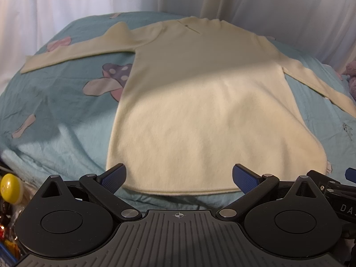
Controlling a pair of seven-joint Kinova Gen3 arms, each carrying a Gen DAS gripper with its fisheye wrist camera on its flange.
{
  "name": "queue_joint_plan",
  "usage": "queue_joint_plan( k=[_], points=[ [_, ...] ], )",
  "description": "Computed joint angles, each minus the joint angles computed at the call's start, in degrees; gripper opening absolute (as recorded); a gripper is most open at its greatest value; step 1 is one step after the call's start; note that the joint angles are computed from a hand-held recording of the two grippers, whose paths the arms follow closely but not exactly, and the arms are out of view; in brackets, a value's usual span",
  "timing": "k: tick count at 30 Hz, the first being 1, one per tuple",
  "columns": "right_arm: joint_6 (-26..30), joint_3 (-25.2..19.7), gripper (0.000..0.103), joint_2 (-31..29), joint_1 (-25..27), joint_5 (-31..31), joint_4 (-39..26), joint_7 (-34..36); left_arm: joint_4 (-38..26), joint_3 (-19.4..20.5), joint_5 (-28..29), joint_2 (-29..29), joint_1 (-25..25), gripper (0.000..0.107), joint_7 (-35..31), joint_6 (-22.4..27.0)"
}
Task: Fold small clothes
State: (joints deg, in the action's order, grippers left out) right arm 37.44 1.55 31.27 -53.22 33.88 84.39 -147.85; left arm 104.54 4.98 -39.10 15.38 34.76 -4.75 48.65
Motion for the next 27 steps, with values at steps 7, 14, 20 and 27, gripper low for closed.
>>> queue_joint_plan(
  k=[7,14,20,27],
  points=[
    [-0.27,-0.12,0.099,0.08,0.2,-0.24,0.01,0.2,-0.4,0.08,0.69,0.19,-0.31,0.103,-0.62,0.25],
    [-1.51,-0.09,0.099,-0.08,0.41,-0.46,0.51,0.26,-0.61,-0.08,1.34,0.5,-0.58,0.103,-1.42,0.12],
    [-2.63,-0.36,0.099,-0.26,1.05,-1.88,1.04,0.77,-0.67,-0.26,2.17,0.82,-0.75,0.103,-1.99,-0.09],
    [-3.32,-0.09,0.099,-0.46,1.37,-2.91,1.5,0.55,-1.23,-0.4,3.25,1.41,-0.96,0.103,-3.56,-0.06]
  ],
)
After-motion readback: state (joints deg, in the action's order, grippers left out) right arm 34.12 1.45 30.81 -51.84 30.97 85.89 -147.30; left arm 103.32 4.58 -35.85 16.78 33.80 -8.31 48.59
